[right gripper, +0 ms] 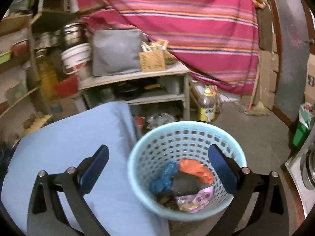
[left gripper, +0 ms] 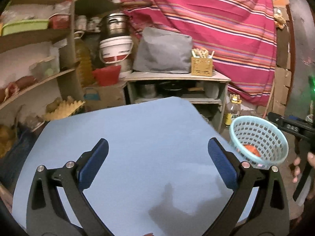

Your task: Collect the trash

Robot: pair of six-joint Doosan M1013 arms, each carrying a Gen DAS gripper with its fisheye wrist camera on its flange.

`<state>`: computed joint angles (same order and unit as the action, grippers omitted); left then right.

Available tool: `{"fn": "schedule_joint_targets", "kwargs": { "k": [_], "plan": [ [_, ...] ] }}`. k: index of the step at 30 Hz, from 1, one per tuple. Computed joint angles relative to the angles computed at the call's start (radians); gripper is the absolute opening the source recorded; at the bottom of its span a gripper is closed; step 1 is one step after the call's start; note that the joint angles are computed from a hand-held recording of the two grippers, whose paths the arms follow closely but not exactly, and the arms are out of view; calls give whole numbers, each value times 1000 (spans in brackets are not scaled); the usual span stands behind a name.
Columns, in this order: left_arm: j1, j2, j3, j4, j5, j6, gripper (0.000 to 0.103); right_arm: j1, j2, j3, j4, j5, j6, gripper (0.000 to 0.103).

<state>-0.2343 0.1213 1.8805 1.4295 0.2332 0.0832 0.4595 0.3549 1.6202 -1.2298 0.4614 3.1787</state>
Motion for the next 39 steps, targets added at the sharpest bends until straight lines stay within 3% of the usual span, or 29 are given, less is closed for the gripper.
{"fn": "schedule_joint_targets", "kwargs": {
  "k": [2, 10, 15, 23, 34, 39],
  "plan": [
    [10, -20, 34, 73, 17, -77, 98, 33, -12, 27, -76, 6, 63, 99],
    [15, -79, 178, 413, 130, -419, 98, 139, -18, 78, -164, 13, 123, 98],
    [19, -104, 231, 437, 170, -468, 98, 204, -14, 109, -282, 67, 215, 98],
    [24, -123, 279, 436, 187, -497, 98, 260, -13, 154, -408, 115, 342, 98],
    [35, -134, 318, 606, 225, -729, 98, 284, -15, 167, -516, 147, 403, 98],
    [42, -130, 318, 631, 212, -751, 98, 288, -14, 166, -506, 174, 396, 98]
  ]
}}
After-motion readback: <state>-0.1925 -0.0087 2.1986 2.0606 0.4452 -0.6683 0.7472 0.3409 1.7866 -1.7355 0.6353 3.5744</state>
